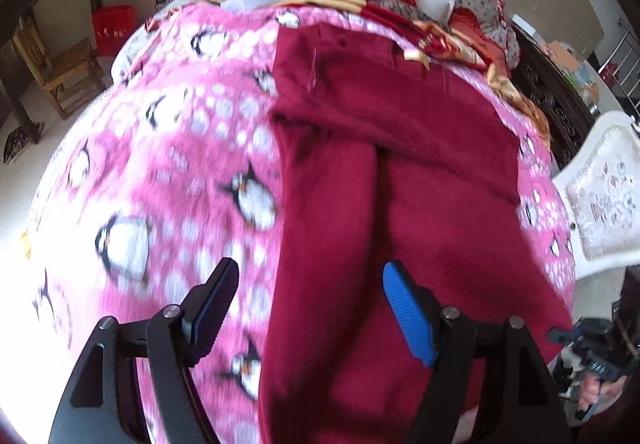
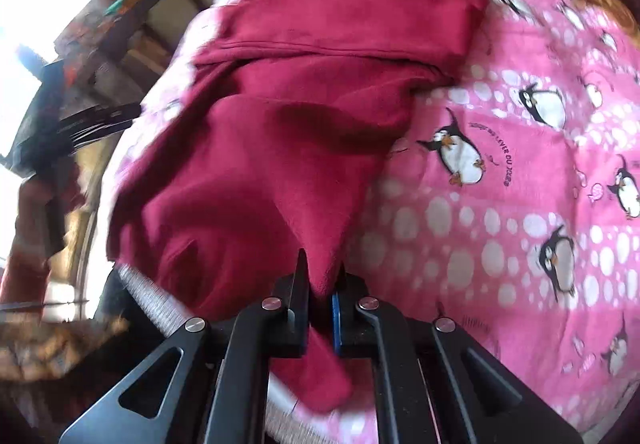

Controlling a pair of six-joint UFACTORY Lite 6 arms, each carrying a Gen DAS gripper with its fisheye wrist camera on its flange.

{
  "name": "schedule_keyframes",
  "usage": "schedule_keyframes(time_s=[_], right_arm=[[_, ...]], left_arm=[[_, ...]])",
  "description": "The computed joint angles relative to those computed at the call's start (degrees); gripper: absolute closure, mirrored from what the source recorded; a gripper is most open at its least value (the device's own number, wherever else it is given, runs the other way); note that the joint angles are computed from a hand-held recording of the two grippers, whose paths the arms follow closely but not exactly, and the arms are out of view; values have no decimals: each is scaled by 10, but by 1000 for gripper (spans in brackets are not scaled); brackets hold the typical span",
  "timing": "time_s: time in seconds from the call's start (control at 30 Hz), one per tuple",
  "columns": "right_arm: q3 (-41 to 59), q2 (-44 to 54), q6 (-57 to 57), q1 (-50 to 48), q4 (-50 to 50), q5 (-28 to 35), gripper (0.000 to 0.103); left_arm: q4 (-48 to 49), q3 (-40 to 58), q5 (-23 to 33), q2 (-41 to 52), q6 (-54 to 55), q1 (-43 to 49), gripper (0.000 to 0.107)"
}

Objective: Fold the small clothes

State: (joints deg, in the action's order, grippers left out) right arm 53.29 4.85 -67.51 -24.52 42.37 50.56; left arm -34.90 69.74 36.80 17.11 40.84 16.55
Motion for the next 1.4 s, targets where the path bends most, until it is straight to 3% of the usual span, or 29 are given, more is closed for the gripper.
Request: schedule_keyframes(time_s=[0.07,0.17,0.27,0.33,0.4,0.57,0.6,0.63,0.7,0.77,0.8,0.83,0.9,1.07,1.13,1.23,1.3,1.37,1.4], right_arm=[[-20,-40,-13,-26,-7,14,103],[-20,-13,-1,-41,-24,-9,103],[-52,-7,18,-26,-32,-97,103],[-66,-5,-9,-42,-14,-83,80],[-83,-9,-53,-79,3,-48,71],[-152,-45,-117,-88,27,-85,68],[-161,-46,-126,-82,38,-93,68],[-172,-47,-138,-75,55,-107,76],[-178,-41,-135,-63,73,-115,103],[-183,-66,-141,-79,72,-84,103],[-184,-95,-158,-102,65,-43,103],[-180,-110,-167,-118,58,-14,103],[-170,-126,-181,-145,43,22,103],[-168,-58,-165,-126,44,-52,102],[-175,-36,-179,-118,52,-75,90],[-189,-46,-220,-113,75,-91,81],[-202,-60,-233,-101,85,-117,81],[-206,-62,-231,-92,100,-135,81],[-203,-60,-216,-84,105,-139,85]], left_arm=[[13,-38,-6,-29,5,3,29],[9,-78,-12,-59,18,12,28],[1,-113,-7,-83,33,28,29],[-3,-141,0,-100,44,43,28],[3,-168,1,-116,49,51,28],[-6,-223,-4,-138,73,55,28],[-8,-234,1,-135,79,52,28],[-5,-242,0,-133,79,46,28],[-1,-267,-20,-142,85,30,30],[14,-290,-43,-165,92,16,52],[24,-294,-38,-171,90,14,69],[23,-292,-25,-172,99,21,71],[5,-290,-11,-168,114,41,71],[-18,-299,-13,-171,118,58,55],[-17,-309,-17,-181,121,52,44],[-25,-316,-34,-179,114,33,35],[-37,-319,-50,-172,117,19,36],[-35,-322,-67,-172,119,3,56],[-22,-320,-71,-170,111,-6,95]])
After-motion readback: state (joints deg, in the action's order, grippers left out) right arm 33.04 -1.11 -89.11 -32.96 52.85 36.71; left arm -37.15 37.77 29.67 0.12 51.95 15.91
